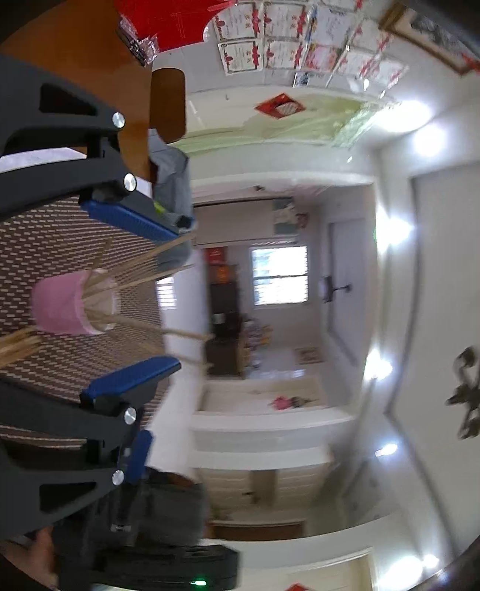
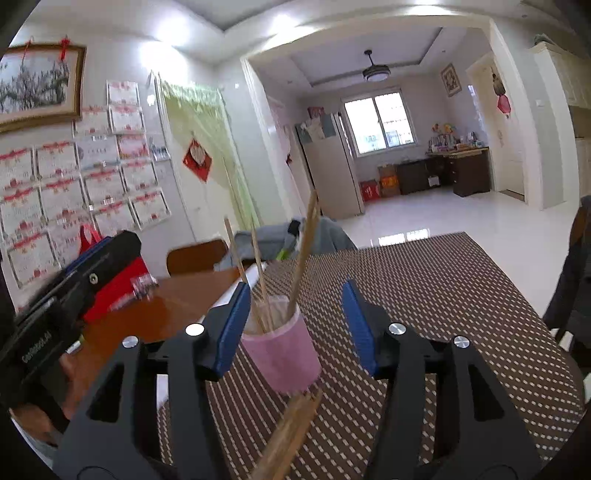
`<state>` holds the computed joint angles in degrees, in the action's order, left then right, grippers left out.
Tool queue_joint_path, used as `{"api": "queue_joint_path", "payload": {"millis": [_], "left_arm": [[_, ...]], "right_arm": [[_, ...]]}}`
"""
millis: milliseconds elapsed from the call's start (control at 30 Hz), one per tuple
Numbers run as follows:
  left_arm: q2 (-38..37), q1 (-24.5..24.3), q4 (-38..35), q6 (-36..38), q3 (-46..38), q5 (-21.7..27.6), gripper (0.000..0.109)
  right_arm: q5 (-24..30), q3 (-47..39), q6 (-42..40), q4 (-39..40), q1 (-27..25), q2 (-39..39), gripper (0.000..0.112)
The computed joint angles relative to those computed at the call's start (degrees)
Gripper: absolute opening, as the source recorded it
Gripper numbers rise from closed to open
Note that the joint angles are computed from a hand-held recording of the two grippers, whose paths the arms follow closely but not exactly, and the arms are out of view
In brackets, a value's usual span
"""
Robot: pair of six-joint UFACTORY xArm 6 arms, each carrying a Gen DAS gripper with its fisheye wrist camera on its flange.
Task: Organize utensils
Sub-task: 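Move both grippers back over the chopstick pile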
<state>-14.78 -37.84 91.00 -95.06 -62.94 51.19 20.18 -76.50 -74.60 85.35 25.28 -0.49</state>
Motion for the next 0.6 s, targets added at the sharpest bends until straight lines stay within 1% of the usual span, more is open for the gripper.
{"api": "queue_joint_path", "payload": {"millis": [67,133,167,233,267,333,400,500,600], "left_arm": [[0.54,-0.52,-4.86,5.22,-0.09,-0.39,0.064],[1.17,-0.95,-10.21,10.87,-0.17,-0.49,0.064],[1.55,-0.83,-13.14,13.77,-0.21,-1.13,0.064],[2.37,-0.19,-19.68,19.68,-0.28,-2.4,0.064],[2.89,0.31,-23.83,22.81,-0.25,-2.99,0.064],[3.64,1.34,-30.16,26.66,0.27,-4.28,0.064],[4.59,3.23,-38.95,31.63,0.81,-6.21,0.064],[5.73,5.45,-48.33,35.36,1.87,-7.55,0.064],[6.26,6.98,-55.4,39.39,2.82,-8.19,0.064]], "right_arm": [[0.0,1.79,2.36,-4.05,-0.33,-0.81,0.054],[0.15,3.39,7.83,-11.27,-0.64,-1.09,0.056],[0.45,4.06,8.96,-12.96,-0.96,-1.3,0.056],[0.91,5.45,14.0,-19.76,-1.28,-1.2,0.057],[1.29,5.86,15.37,-21.49,-1.48,-1.09,0.057],[2.75,6.53,18.83,-25.39,-2.15,-0.54,0.057],[3.7,7.0,21.35,-27.86,-2.61,-0.22,0.058],[5.78,7.1,24.95,-31.87,-3.48,0.55,0.062],[7.25,7.31,26.25,-33.7,-4.04,1.04,0.062]]}}
